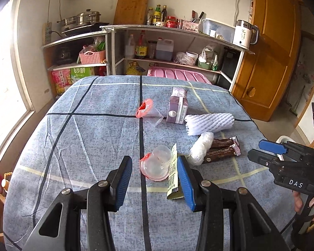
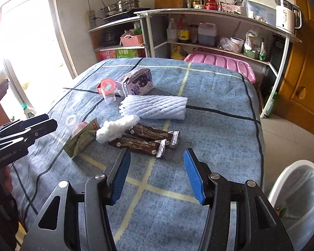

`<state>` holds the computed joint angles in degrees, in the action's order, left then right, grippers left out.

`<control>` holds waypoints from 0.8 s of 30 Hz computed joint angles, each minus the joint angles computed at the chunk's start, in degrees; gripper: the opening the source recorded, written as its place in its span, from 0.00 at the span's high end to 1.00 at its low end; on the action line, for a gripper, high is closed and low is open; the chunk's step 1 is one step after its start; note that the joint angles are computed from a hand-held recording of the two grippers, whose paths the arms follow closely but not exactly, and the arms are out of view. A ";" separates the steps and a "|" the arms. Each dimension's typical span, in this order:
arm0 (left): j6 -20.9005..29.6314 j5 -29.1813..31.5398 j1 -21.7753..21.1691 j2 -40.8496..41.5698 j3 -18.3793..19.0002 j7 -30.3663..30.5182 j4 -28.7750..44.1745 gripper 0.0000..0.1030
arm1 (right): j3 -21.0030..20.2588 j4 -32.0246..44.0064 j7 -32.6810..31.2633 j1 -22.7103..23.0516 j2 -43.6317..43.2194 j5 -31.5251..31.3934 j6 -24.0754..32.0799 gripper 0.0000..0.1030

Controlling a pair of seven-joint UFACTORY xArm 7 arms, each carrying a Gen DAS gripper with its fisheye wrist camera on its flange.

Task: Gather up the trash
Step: 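Move both tools back over the trash on the bed, then grasp the brown coffee stick packet with the right gripper while the left grasps the clear plastic cup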

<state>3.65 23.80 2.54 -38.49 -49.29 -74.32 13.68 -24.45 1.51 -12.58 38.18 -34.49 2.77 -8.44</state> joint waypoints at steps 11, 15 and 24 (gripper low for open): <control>-8.27 -1.79 10.97 6.33 -5.95 3.83 1.33 0.57 | -20.35 8.25 2.95 22.30 14.14 -6.96 -5.29 0.48; -10.38 -4.09 14.41 7.65 -8.93 6.08 1.79 0.57 | -26.47 9.47 2.92 28.18 14.67 -9.88 -3.97 0.48; -11.42 -8.42 15.76 8.44 -10.00 10.19 1.57 0.52 | -27.18 7.48 -5.20 28.54 7.43 -8.27 4.23 0.48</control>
<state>-7.76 15.38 18.31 -30.05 -59.30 -64.13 15.25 -51.63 8.98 -17.78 66.71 -27.06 -5.49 -4.21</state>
